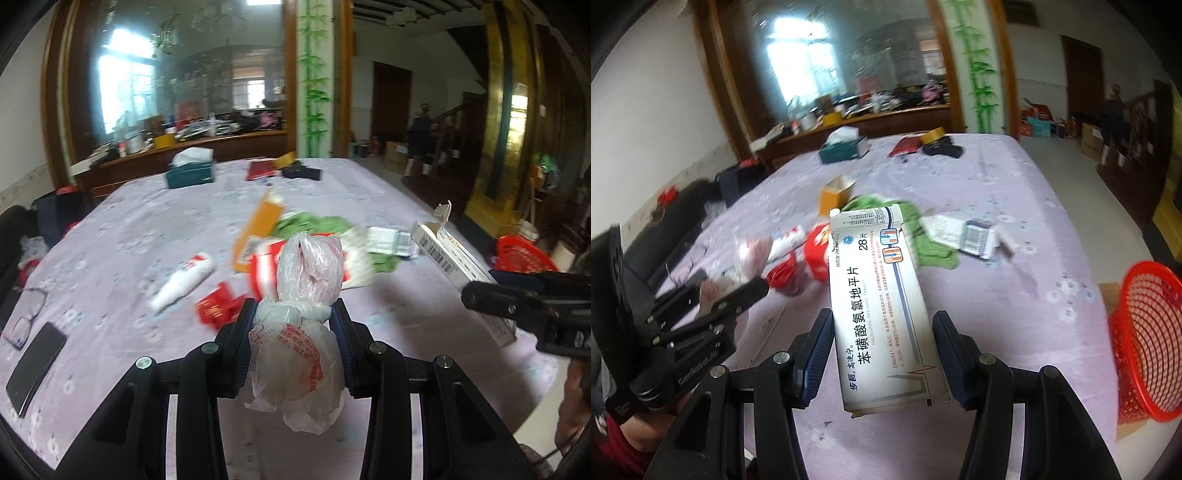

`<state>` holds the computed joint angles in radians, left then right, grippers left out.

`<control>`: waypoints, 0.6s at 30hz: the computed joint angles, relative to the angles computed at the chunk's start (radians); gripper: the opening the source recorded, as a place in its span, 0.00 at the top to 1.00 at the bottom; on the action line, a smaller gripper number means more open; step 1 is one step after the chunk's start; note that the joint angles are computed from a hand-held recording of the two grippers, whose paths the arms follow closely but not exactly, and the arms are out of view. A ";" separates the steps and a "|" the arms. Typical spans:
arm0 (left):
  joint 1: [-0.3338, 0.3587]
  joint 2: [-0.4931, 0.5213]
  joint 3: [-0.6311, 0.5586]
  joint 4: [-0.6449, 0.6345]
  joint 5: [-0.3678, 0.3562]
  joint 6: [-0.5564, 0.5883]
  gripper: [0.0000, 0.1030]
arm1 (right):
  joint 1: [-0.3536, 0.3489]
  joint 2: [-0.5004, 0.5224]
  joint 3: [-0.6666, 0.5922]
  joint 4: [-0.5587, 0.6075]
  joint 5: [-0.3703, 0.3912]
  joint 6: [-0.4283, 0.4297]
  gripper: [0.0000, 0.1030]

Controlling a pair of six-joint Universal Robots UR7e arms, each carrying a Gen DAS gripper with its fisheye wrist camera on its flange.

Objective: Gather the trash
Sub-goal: 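Carry both items over the red wastebasket and open both tools to drop them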

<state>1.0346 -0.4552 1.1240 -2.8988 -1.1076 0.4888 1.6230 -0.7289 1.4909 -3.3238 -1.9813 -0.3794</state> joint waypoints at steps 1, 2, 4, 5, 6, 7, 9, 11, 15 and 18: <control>-0.005 0.002 -0.002 0.010 -0.010 -0.003 0.63 | -0.004 -0.011 0.012 -0.012 0.005 0.010 0.42; -0.011 0.001 -0.005 0.031 -0.030 -0.006 0.63 | -0.009 -0.025 0.027 -0.026 0.010 0.021 0.42; -0.023 0.004 -0.016 0.069 -0.062 -0.009 0.63 | -0.021 -0.059 0.064 -0.064 0.019 0.040 0.42; -0.030 0.007 -0.022 0.088 -0.079 -0.011 0.63 | -0.027 -0.078 0.087 -0.091 0.023 0.049 0.42; -0.037 0.011 -0.029 0.105 -0.094 -0.011 0.63 | -0.032 -0.091 0.102 -0.108 0.025 0.054 0.42; -0.043 0.019 -0.044 0.129 -0.111 -0.013 0.63 | -0.040 -0.113 0.127 -0.139 0.026 0.063 0.42; -0.059 0.033 -0.072 0.194 -0.165 -0.021 0.63 | -0.051 -0.142 0.158 -0.181 0.025 0.077 0.42; -0.071 0.054 -0.109 0.259 -0.209 -0.031 0.63 | -0.069 -0.179 0.197 -0.229 0.024 0.100 0.42; -0.102 0.115 -0.193 0.389 -0.295 -0.040 0.63 | -0.115 -0.250 0.269 -0.306 0.021 0.160 0.42; -0.122 0.173 -0.270 0.476 -0.347 -0.056 0.63 | -0.162 -0.306 0.320 -0.340 0.024 0.224 0.42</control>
<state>0.9122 -0.2822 0.8539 -2.4225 -1.4543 0.4332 1.4606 -1.0345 1.8111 -3.6640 -1.9572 -0.1555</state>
